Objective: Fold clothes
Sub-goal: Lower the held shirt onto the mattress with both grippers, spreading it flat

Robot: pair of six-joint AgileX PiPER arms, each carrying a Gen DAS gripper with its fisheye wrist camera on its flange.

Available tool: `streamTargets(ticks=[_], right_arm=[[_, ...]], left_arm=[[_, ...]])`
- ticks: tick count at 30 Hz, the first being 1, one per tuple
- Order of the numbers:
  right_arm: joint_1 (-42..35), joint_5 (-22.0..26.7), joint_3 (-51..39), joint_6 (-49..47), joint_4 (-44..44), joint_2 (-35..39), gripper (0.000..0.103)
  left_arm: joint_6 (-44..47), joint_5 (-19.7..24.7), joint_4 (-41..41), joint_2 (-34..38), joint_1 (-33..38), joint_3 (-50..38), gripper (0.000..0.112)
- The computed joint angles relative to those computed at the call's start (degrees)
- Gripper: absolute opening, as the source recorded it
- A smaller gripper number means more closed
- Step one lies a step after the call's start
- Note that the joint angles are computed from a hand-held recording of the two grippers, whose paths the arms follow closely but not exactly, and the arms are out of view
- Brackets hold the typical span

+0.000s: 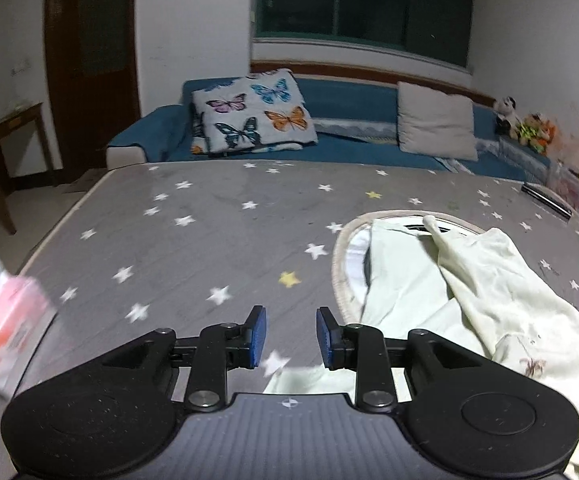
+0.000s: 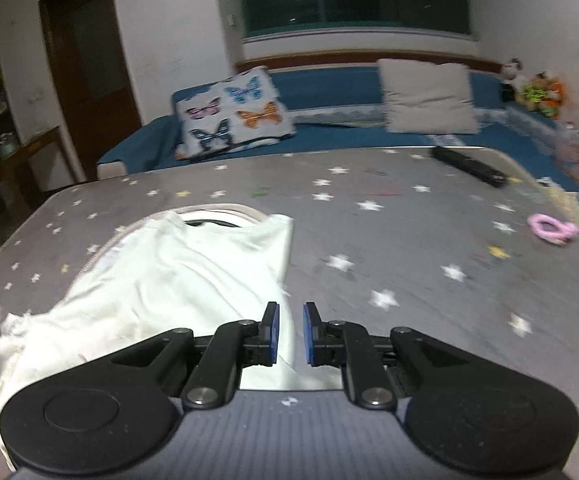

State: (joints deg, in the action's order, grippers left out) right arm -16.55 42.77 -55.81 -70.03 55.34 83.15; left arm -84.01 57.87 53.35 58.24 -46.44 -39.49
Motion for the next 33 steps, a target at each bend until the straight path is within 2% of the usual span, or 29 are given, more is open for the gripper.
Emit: streamTargets(ticks=[6, 12, 24, 29, 33], right_arm=[[7.9, -2.1, -8.3, 5.9, -1.6, 8.7, 0.012], [12.1, -2.6, -16.5, 11.1, -3.5, 17.7, 0.012], [16.5, -5.9, -28.5, 20.2, -7.1, 29.6, 0.013], [17.7, -8.5, -31.6, 23.2, -9.8, 32.9, 0.013], [17.8, -7.8, -34.3, 25.0, -10.7, 35.2, 0.013]], left_arm=[[8.8, -14.4, -2.9, 11.1, 12.4, -5.8, 0.03], [15.1, -23.0, -6.5, 22.0, 18.5, -12.7, 0.03], [25.2, -29.2, -13.8, 34.0, 24.4, -22.3, 0.031], [27.6, -30.3, -15.5, 37.2, 25.6, -24.7, 0.033], [29.2, -30.9, -16.5, 39.0, 26.1, -26.3, 0.036]])
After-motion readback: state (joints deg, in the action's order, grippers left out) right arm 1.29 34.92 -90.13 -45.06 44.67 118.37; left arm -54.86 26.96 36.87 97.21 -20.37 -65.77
